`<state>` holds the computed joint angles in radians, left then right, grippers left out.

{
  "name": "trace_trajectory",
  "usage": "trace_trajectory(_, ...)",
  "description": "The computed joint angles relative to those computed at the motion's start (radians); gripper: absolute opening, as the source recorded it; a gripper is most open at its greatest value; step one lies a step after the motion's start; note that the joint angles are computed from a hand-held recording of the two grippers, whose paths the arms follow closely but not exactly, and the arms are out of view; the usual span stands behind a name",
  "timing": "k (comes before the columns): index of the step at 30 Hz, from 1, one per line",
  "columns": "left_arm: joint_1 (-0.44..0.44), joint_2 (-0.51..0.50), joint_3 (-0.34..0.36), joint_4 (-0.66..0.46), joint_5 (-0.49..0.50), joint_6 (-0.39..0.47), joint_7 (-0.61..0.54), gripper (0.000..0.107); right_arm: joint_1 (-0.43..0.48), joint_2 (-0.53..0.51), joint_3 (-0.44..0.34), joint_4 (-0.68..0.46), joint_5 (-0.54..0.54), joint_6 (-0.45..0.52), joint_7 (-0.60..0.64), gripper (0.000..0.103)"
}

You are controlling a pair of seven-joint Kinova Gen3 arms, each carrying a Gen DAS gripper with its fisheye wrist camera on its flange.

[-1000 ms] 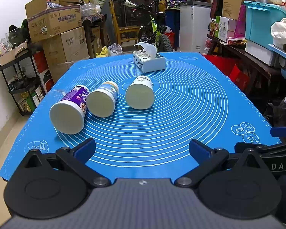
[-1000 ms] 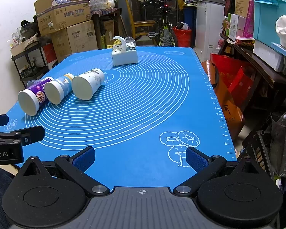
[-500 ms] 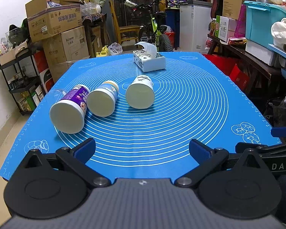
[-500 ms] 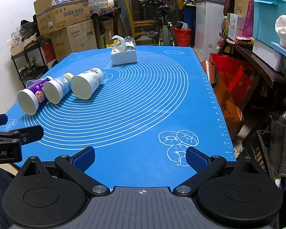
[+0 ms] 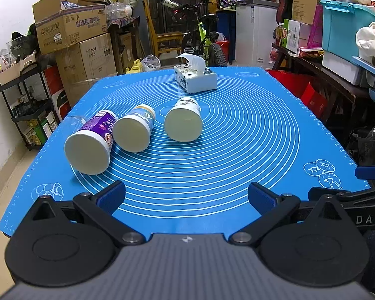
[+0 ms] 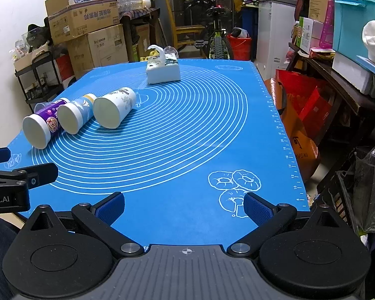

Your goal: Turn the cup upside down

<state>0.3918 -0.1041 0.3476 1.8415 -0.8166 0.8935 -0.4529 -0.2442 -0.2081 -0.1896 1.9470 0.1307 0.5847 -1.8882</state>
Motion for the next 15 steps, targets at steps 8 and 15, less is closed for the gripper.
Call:
trace_trajectory(8,0.001,0.002,0.000,-0.001,0.002,0.003,-0.001,0.103,0.003,0.004,-0.009,0.000,0.011,0.001,-0.018,0.101)
trace_trajectory(15,0.009,0.017,-0.003,-0.010,-0.021,0.007,0.000,0.103,0.000,0.012,-0.006,-0.007,0.030,-0.007,-0.011,0.101)
